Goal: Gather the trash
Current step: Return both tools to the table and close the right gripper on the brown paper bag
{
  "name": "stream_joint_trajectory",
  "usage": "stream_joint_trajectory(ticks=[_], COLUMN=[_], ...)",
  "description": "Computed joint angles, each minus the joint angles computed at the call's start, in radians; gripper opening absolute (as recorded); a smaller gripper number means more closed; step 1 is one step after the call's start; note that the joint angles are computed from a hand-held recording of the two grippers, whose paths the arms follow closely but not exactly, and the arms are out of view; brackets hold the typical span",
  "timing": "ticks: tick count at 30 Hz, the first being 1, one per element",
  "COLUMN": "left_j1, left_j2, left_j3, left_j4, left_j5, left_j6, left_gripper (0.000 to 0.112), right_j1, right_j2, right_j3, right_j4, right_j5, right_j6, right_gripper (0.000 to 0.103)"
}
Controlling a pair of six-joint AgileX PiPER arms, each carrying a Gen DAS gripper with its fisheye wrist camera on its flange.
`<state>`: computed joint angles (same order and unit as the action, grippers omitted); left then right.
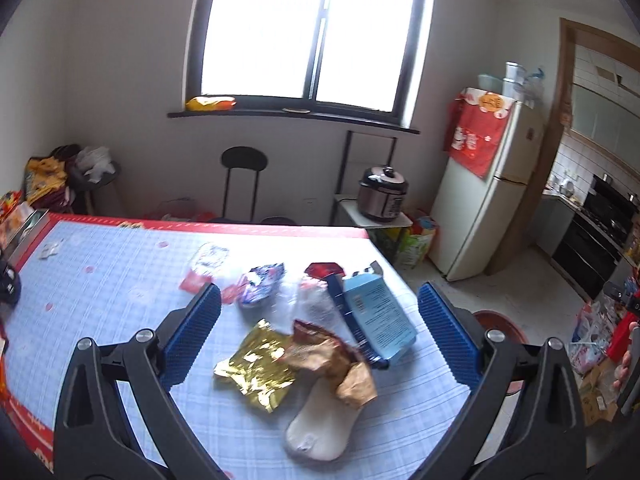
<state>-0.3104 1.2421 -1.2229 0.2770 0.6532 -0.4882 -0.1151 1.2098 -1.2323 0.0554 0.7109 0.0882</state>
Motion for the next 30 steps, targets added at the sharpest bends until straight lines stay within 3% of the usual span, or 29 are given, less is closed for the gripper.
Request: stream_joint_trajectory(ticks=[3,8,13,17,23,30], left_j1=[0.174,0.503,0.787,0.977,1.153,1.229], left_j2=[-0.093,-0.166,-0.138,-0.067,0.096,0.236], left_j3=[0.103,0.208,0.232,0.232,0.170,0.065], left_j4=[-0.151,-0.495,-0.796,-0.975,-1.080,-1.101], left_j5=[-0.006,0.006,0.056,0.121,0.201,0.265], left_j6=[0.150,0.534,0.900,1.147,1.358,1.448], left_gripper=[0.097,0.097,0.097,0.097,0.097,0.097], right_j1=[0.166,0.399,0.580,0.700,0.817,0.845], right_j2=[0.044,0.145,0.290,0.487,0.812,0.980], right_j3=[-0.028,-0.083,-0.103,-0.198,-0.477,-0.655], right_j4=[-0.141,-0.310,-0.384,-0.364,-0.415,-0.474], right_j5=[0.017,0.013,-0.074,-0.081,0.049,0.174], right_j6=[0.164,0.386,0.539,0.569,0.630,0.730], right_gripper=[0.098,0.098,0.097,0.097,0.097,0.096])
